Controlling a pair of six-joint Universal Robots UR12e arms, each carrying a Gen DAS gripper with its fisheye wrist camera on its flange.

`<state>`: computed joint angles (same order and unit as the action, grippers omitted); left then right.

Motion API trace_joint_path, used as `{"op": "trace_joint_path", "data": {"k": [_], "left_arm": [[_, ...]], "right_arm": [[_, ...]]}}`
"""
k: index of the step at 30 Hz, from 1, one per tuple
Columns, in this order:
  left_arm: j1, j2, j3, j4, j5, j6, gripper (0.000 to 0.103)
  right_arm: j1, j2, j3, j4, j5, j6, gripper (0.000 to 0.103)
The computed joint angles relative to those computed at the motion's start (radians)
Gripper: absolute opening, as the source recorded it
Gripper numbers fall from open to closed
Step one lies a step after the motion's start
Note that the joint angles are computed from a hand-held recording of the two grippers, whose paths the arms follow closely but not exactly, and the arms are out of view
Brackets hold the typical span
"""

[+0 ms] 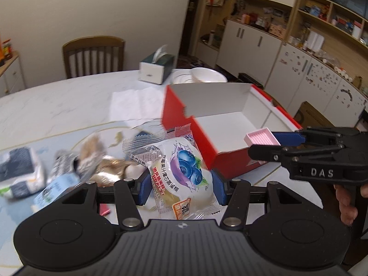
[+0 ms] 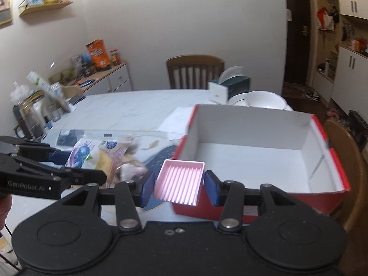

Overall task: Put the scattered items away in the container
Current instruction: 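Carry the snack bag and pink tray with both grippers over the red-white box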

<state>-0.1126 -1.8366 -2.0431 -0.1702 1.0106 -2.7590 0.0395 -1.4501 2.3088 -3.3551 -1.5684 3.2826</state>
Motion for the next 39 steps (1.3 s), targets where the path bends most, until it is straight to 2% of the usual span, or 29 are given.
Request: {"op": "trace_joint_path", "data": {"k": [9,16,23,34,39], "left_arm": [[-0.078,-0.038,0.068,-0.026,0.018,0.065,0.052],[-0.123,-0.073,0.135,-0.077,0.034,0.081,0.052],[-0.163,-0.124,0.218,-0.127,0.063,0.101,0.052],[-0.207,-0.222,0.372,-0.267,0.104,0.11,0.052],[-0.231,-0.262,0.428,-0.319,0.144,0.155,0.052]], "right_arm": [[-0.082,-0.021,0.019,0.0,-0.012,-0.022,0.046],[-0.134,-0.009,0.01,0.026,0.001,-0.027,0.046],[-0.163,0.026,-0.021,0.07,0.013,-0.041,0.046],[-0.203,0.066,-0.082,0.192,0.041,-0.068,0.046],[-0.216,0.083,-0.11,0.253,0.052,-0.104,0.046]]}}
